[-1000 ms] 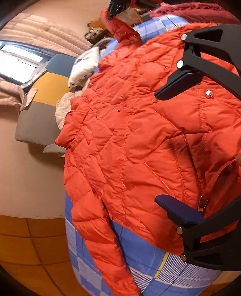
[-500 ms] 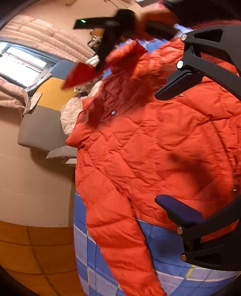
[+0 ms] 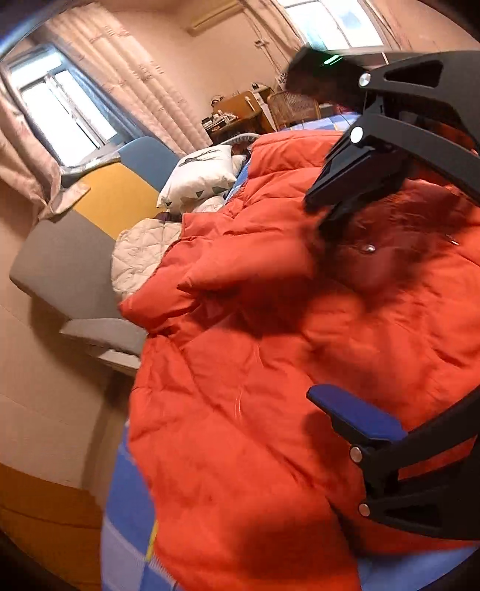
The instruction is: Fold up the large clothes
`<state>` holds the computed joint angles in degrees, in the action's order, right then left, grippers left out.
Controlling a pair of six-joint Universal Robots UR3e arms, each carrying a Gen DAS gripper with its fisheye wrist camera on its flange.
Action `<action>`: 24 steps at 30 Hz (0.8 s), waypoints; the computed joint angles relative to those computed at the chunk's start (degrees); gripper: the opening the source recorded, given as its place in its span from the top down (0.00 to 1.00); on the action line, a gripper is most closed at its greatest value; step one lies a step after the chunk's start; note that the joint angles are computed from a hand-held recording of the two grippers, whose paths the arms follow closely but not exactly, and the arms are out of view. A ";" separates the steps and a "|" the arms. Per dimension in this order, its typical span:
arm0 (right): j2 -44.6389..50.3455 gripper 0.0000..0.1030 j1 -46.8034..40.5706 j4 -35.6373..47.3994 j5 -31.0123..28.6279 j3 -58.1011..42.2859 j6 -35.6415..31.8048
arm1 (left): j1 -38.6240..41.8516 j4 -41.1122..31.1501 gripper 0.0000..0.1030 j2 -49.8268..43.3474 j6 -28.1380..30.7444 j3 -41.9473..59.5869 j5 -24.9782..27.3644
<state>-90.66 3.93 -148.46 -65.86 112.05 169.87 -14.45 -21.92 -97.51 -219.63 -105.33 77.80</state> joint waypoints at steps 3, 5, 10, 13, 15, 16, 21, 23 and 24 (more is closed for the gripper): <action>-5.54 0.10 -5.02 3.43 5.50 3.39 -0.42 | -0.65 -1.19 0.19 -7.17 -0.53 6.24 -0.18; -12.79 0.10 -12.55 8.62 12.75 8.10 -0.86 | -0.99 -2.79 0.20 -11.61 -0.92 10.71 -0.24; -29.25 0.10 -32.94 29.25 26.12 16.90 -8.31 | -2.22 -4.88 0.48 -19.17 -1.51 19.28 0.42; -31.80 0.10 -41.61 37.72 28.68 18.93 -10.89 | -1.84 -4.54 0.87 -20.50 -1.91 21.25 -1.54; -30.92 0.10 -44.50 37.64 29.36 19.98 -10.04 | -1.94 -2.91 0.93 -19.06 -1.92 20.31 -0.67; -30.33 0.10 -45.12 36.74 29.55 20.29 -9.29 | -2.09 -2.92 0.94 -18.31 -1.67 20.06 0.13; -26.78 0.10 -45.49 26.16 29.69 21.27 -2.35 | -1.74 -2.32 0.95 -12.30 -1.04 14.48 2.92; -24.44 0.10 -44.06 23.41 29.62 20.40 0.04 | -0.88 -2.48 0.95 -9.59 -1.43 11.17 3.79; -24.36 0.10 -43.53 23.00 29.30 20.26 0.43 | -0.82 -3.11 0.95 -8.77 -2.02 10.28 5.06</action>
